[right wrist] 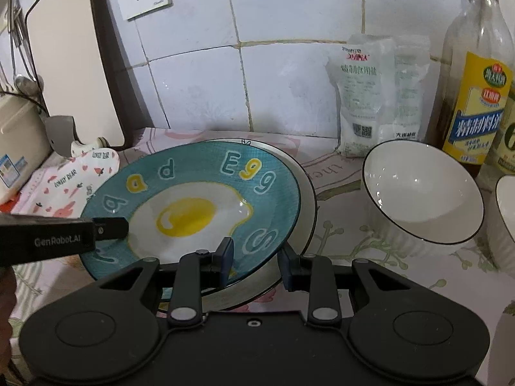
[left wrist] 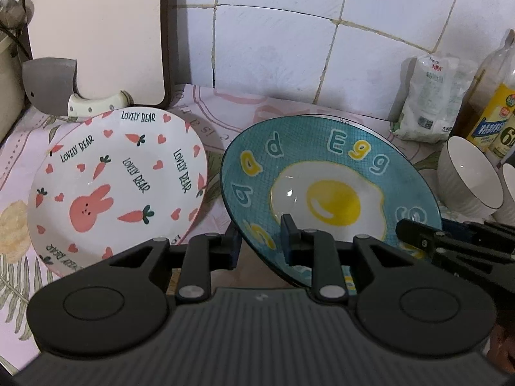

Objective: Organize plates and bowls
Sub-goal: 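Lower the blue Egg plate onto the white plate and open both grippers, then move both grippers to the rim of the white bunny plate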

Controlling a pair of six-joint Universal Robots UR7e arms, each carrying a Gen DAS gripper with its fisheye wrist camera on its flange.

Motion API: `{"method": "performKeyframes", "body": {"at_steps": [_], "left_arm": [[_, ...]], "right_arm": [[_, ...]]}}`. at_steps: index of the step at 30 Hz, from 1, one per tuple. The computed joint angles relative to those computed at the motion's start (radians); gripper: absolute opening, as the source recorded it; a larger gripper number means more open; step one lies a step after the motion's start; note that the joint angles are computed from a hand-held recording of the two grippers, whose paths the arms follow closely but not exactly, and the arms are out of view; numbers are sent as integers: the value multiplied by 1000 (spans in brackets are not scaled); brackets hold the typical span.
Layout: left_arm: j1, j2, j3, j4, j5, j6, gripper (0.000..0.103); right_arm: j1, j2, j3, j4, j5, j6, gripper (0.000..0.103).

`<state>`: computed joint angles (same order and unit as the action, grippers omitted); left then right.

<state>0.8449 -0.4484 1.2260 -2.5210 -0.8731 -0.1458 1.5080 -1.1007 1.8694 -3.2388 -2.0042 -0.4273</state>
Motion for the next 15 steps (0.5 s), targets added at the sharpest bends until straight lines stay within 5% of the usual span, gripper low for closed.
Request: {"method": "performKeyframes", "body": {"at_steps": [6, 11, 15], "left_arm": [[-7, 11, -8, 11, 25, 12, 28], [-1, 3, -16, 70, -10, 10, 39], [-7, -12, 10, 40, -10, 18, 41]], "right_arm": [[-6, -3, -6, 18, 13, -10, 37], [37, 24, -20, -21, -109, -76, 38], [47, 20, -3, -76, -110, -109, 37]]}}
